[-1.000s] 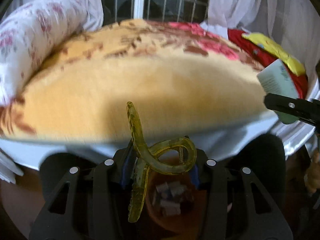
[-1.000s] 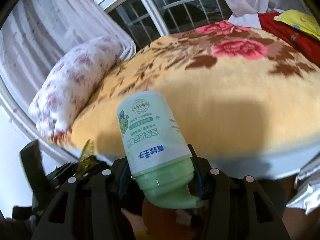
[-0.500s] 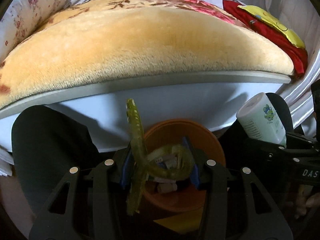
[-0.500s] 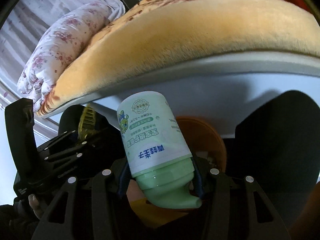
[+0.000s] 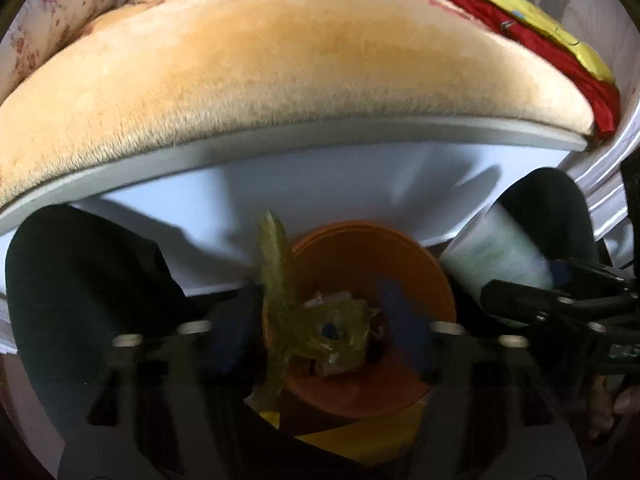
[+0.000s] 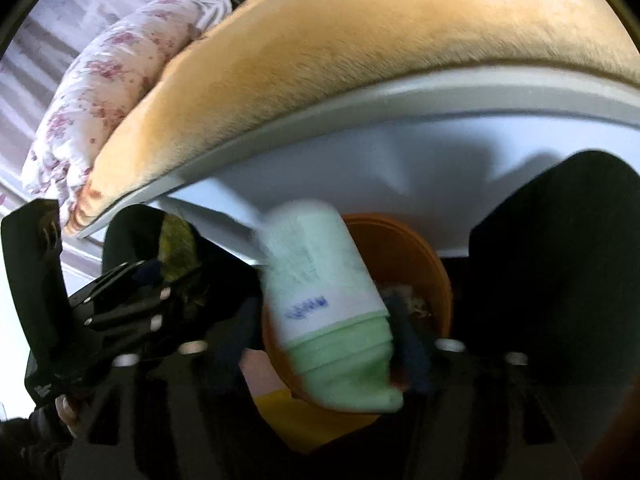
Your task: Collect trash
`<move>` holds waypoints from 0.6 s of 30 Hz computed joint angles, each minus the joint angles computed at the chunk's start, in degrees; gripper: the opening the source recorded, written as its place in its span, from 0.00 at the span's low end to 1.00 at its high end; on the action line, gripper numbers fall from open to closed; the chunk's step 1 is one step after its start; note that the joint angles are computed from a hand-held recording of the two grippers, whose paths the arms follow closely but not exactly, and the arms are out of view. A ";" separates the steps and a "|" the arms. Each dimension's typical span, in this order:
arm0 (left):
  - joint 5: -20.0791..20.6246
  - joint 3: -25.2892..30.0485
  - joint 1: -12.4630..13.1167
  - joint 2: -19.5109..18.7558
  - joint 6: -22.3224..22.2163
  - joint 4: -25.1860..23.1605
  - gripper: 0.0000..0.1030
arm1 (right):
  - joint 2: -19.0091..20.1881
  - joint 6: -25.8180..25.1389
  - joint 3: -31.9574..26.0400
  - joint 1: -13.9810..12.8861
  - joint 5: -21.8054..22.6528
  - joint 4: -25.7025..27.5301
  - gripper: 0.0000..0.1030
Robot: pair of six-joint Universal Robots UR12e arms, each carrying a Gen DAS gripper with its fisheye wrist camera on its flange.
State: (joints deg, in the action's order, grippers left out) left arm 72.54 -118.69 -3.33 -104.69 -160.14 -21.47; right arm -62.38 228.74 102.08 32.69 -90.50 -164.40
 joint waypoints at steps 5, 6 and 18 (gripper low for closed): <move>-0.50 0.95 0.47 -0.54 -1.48 -2.75 0.77 | -0.53 2.08 1.27 -0.06 -0.96 -1.86 0.72; -0.76 1.18 0.62 -0.69 -1.74 -3.24 0.77 | -0.63 2.41 1.45 -0.02 -1.27 -2.15 0.72; -0.71 -1.90 1.57 1.73 -6.54 7.07 0.89 | -2.27 4.66 1.52 3.87 -19.54 -1.35 0.93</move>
State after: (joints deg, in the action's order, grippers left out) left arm 71.83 -120.59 -1.76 -102.96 -166.68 -14.40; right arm -64.65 233.40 103.60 36.55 -110.05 -165.75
